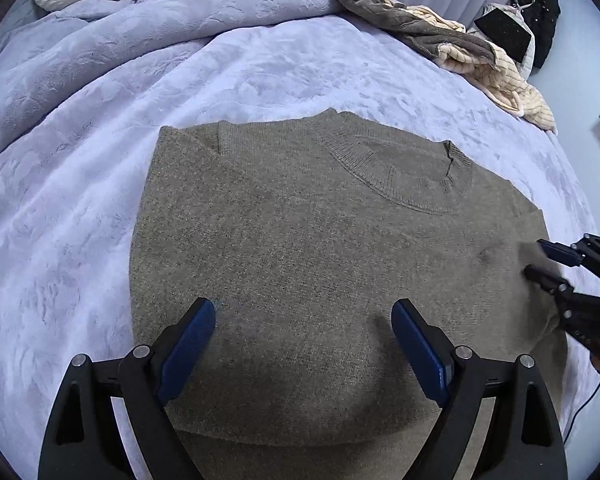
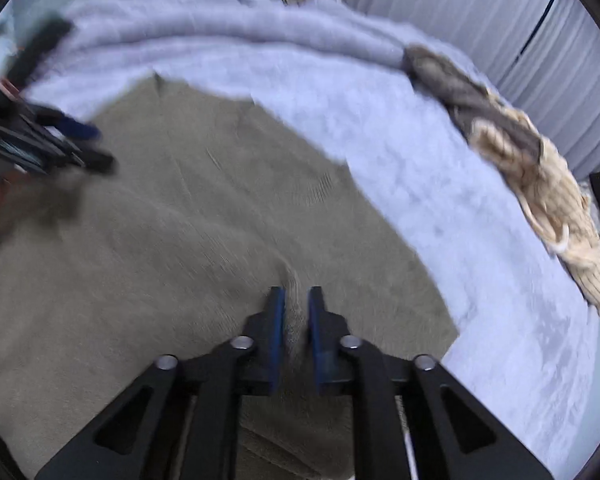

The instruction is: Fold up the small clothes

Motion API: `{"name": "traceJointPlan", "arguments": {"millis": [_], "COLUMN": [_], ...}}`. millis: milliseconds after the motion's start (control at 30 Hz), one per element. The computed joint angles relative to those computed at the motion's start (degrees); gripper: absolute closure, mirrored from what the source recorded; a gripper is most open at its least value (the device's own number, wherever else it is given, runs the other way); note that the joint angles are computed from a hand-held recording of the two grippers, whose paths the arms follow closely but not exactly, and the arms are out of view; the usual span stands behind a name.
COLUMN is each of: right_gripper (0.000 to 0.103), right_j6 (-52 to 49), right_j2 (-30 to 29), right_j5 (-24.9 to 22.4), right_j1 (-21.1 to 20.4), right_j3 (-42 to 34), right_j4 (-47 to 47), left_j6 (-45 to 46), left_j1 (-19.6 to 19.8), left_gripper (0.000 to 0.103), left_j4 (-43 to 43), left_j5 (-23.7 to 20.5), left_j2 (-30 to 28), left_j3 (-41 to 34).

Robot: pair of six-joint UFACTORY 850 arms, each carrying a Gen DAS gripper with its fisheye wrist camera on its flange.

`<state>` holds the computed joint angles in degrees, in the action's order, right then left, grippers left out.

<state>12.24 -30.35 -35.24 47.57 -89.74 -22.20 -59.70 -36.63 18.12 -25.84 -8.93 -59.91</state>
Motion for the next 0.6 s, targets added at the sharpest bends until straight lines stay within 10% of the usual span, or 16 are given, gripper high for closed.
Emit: {"name": "traceJointPlan", "arguments": {"millis": [167, 300, 467, 600], "right_gripper": [0.056, 0.023, 0.023, 0.023], "right_j6": [15.42, 24.19, 25.95, 31.59], "right_j2": [4.86, 8.01, 1.94, 4.71], "right_j5": [1.44, 4.95, -4.46, -0.36], "right_j1": [0.21, 1.21, 1.33, 0.18], "right_j3": [6.14, 9.43, 5.91, 9.43], "right_j4": [-8.0, -9.64, -6.4, -4.01], "left_j6": [-4.49, 0.14, -4.36, -5.67], "left_j1": [0.09, 3.78, 3.4, 6.83], "left_gripper": [0.012, 0.012, 0.011, 0.012], "left_j4": [5.88, -1.43, 8.33, 2.4], "left_j5": [-2.76, 0.12, -8.58, -4.51], "left_j2": [-0.35, -1.04, -5.09, -1.83], "left_j3": [-0.32, 0.51, -2.77, 1.01]}}
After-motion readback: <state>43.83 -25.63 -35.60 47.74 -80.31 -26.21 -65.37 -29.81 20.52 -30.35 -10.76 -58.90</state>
